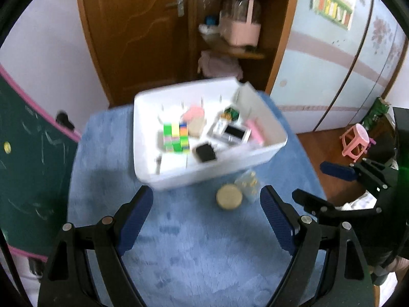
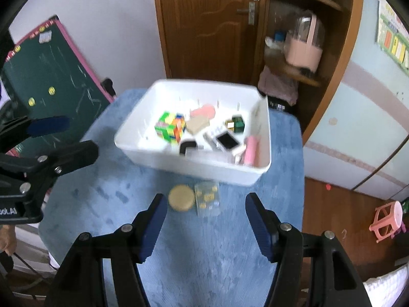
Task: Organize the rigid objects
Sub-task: 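Open both tools to release sponge and bottle, then lift away, then grasp the gold round tin with the left tool while the right tool grasps the clear box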
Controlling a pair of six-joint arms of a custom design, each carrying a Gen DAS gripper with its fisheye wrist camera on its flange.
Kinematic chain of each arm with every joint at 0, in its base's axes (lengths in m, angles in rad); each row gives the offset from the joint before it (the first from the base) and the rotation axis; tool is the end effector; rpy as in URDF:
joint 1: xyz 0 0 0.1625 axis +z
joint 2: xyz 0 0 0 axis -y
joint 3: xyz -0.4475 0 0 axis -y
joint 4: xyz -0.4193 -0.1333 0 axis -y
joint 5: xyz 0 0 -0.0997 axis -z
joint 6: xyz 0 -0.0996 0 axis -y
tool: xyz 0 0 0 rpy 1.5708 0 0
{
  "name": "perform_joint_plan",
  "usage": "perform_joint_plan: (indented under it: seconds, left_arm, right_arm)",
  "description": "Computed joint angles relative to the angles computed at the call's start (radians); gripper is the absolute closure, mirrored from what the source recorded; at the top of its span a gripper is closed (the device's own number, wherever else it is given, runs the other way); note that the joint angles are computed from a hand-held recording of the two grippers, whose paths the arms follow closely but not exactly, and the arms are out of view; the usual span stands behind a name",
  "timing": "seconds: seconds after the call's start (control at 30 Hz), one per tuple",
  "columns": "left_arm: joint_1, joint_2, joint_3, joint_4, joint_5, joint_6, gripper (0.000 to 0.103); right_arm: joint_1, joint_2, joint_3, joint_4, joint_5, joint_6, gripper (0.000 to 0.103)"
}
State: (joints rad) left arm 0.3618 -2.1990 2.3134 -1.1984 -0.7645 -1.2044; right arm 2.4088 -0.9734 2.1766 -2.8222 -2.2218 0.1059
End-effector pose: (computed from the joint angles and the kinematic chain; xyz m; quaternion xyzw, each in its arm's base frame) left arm -0.1232 -0.2660 0.3691 0.0966 0.8925 -0.2769 0.3427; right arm 0.4248 -0.2841 0.0669 0.3318 -0.8872 0.1657 0.2744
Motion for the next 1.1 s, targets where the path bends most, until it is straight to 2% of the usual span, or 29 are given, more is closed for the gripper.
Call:
perform_joint_plan:
  seconds: [0.17,0.47,0.83,1.1]
  left_arm:
    - [0.056,-0.040,0.072,-0.057,-0.049,0.018,0.015]
    - [0.183,-0.042,0.147,-0.212,-0.078,0.105,0.015]
    - [0.328,0.002,0.166,-0.389,-0.073,0.244,0.015]
    - [0.389,0.072,0.182,-0.526,-0.081,0.338,0.015]
  right_arm:
    - [-0.051,0.053,0.045,-0.051,0.020,0.018,0.038]
    - [-0.141,0.174,0.051,-0.137,0.067,0.019,0.038]
    - [-0.183,0.308,-0.026,-0.191,-0.022,-0.026,0.038]
    - [-0.214,0.352,-0.055,-0.230,-0.018,-0.092,0.039]
